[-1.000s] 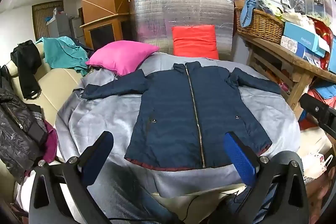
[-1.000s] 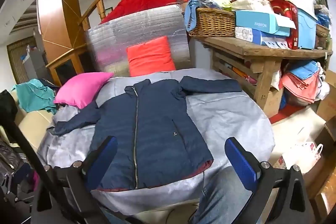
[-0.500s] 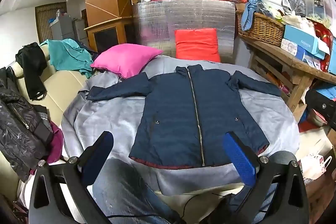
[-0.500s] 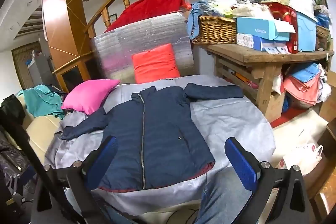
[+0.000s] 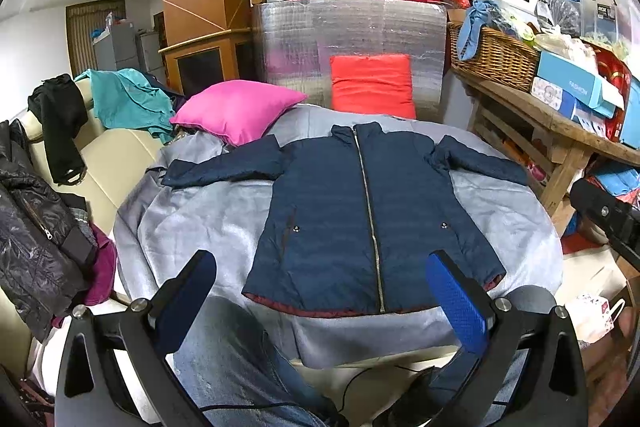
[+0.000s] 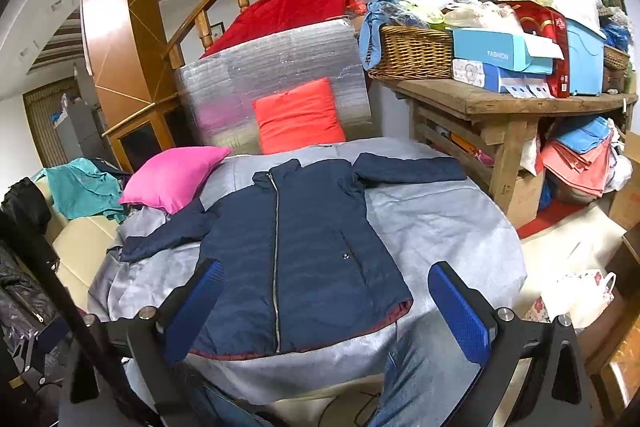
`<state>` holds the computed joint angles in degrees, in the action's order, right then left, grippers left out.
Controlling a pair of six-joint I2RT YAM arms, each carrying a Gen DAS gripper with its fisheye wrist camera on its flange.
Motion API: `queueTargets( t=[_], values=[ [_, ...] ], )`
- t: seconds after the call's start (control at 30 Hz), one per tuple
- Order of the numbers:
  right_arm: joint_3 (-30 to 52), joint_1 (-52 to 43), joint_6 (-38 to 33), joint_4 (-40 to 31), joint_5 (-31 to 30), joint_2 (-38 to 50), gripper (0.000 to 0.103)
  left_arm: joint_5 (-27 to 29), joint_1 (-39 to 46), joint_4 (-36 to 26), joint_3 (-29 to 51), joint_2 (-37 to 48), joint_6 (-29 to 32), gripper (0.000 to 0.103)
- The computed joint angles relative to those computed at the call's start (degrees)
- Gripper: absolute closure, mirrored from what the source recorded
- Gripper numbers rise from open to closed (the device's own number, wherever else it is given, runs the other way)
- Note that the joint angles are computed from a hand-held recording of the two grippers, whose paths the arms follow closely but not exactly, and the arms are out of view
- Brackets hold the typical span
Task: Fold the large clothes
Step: 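Move both tools toward the navy jacket's hem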
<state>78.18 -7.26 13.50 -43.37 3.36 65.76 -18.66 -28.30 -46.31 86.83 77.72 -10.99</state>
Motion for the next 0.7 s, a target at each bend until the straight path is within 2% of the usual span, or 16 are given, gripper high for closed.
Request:
queueTargets(
  t=[0.27,0.47,0.57,0.7],
  values=[
    [-0.19,1.29,0.11,-0.44,1.62,0.55,0.000,1.55,1.13,-0.54,0.77,1.13,0.18,0.000],
    [1.86,1.95,0.06,-3.38,3.53,4.25,0.000,5.03,2.72,-2.22,1.69,3.23,1.00,0.000],
    [1.45,1.42,0.38,-3.29,2.41,5.07,0.000,7.19,3.84,-2.51,1.93,4.62,1.00,0.000],
    [1.88,0.61,0.01,-3.41,1.08,7.31,0.000,7.39,4.18,-2.38,2.53,6.35,1.10,0.000]
  ],
)
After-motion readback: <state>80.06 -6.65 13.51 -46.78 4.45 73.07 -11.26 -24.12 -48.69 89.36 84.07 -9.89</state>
